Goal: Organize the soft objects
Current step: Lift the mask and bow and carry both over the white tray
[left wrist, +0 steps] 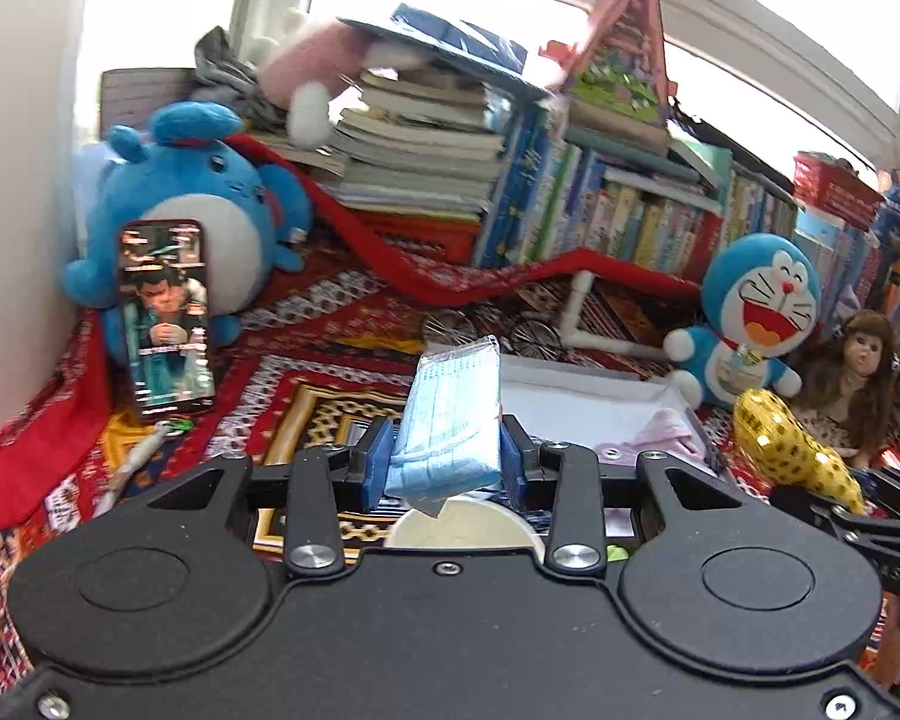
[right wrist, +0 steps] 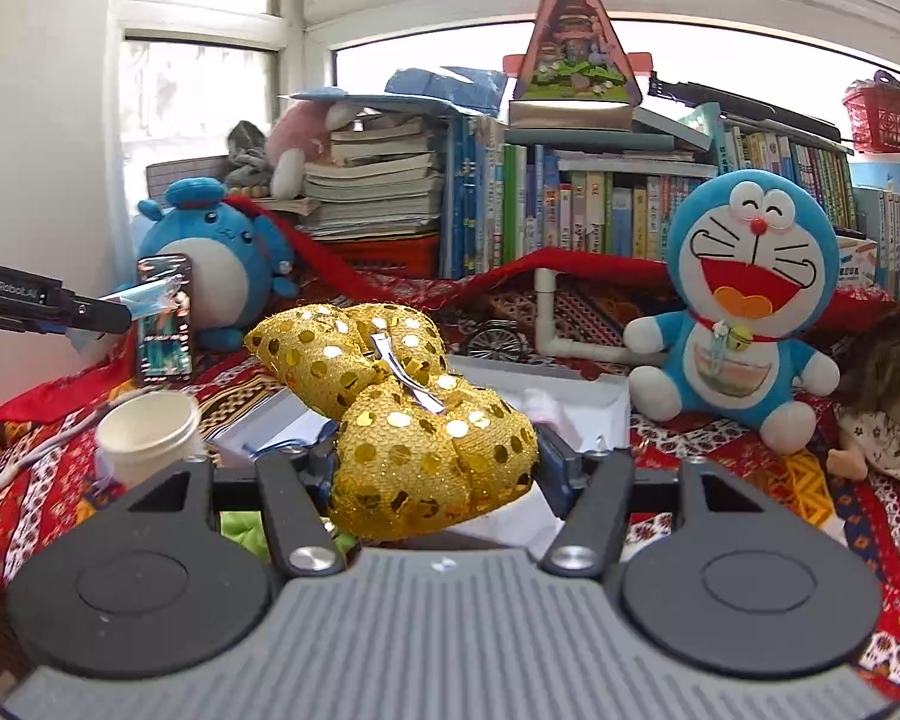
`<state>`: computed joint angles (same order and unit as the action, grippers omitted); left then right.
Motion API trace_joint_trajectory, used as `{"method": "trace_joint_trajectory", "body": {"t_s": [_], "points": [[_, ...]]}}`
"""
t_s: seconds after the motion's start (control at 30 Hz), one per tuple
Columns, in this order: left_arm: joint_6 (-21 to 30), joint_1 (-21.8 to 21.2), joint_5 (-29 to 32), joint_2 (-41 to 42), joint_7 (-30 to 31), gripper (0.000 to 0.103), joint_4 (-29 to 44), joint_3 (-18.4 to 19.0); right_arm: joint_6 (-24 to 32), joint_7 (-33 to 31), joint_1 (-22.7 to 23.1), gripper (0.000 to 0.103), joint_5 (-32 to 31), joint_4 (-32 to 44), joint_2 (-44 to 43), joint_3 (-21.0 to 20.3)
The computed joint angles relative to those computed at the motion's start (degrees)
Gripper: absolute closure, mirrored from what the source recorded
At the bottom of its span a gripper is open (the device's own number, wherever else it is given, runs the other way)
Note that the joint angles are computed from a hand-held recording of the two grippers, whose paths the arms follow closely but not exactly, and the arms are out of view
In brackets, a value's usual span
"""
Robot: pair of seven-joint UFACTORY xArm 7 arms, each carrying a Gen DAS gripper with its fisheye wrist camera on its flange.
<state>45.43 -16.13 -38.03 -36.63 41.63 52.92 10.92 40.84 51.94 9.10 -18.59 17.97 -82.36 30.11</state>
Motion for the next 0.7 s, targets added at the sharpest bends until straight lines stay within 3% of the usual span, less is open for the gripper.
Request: {"method": "trace_joint_trajectory", "body": {"t_s": [0.33,0.5,0.7], "points": [[5.5,0.8,4.4,11.9,-8.1,0.068,11.9,-7.1,6.2,-0.2,-8.9,0.038,-0.3,4.4,6.7,-4.9],[8.4,2.1,8.9,17.7,-15.7,0.068,17.3,-11.2,7.8,2.2,-10.8,0.038,1.5,5.1,10.2,-8.7],[9.2,2.5,15.5,22.9,-22.8,0.068,20.9,-14.9,7.4,3.1,-11.6,0.038,1.7,6.2,14.7,-10.6]]}}
